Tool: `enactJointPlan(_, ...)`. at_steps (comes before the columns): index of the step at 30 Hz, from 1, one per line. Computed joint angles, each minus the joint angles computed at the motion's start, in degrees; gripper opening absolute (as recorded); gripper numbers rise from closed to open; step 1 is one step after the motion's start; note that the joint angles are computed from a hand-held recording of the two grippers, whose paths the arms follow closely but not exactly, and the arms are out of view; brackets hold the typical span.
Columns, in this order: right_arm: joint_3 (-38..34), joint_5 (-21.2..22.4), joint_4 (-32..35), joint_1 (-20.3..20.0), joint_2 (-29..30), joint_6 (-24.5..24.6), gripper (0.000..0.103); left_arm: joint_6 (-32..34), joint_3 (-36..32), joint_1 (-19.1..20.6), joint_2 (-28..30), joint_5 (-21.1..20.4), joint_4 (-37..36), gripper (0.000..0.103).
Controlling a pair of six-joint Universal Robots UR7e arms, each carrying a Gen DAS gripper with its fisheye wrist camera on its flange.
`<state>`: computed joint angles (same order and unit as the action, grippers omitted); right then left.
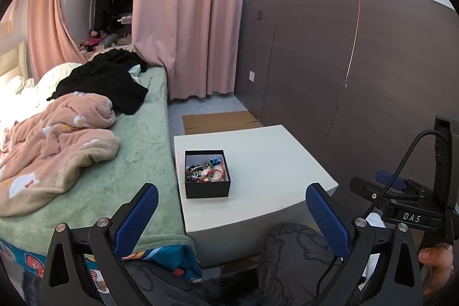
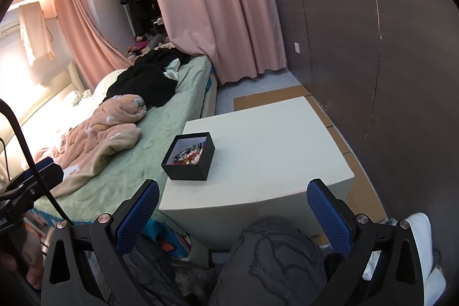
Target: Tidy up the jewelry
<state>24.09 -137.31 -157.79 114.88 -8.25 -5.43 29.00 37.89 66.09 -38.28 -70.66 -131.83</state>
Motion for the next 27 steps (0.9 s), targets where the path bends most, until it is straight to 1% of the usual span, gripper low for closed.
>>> enactJointPlan(6,0.69,0.01,-0.07,0.05,-0.42,0.08,0.103,0.05,0.05,0.0,-0.04,-0.1,-0.1,0.103)
enactJointPlan(17,-1.38,0.09,2.21,0.17,0.3,0.45,0.103,-0.31,1.43,-0.14,-0.7,-0.08,-0.95,0.102)
enactJointPlan(22,-1.48,0.04,2.82,0.09,0.3,1.93,0.103,-0.77,0.93,-0.02,-0.45,-0.64,-0.37,0.102)
enactJointPlan(27,-1.94,-0.36,3.19,0.07,0.78,2.27,0.103,-0.75,1.05,0.01,-0.21,0.04,-1.32,0.102)
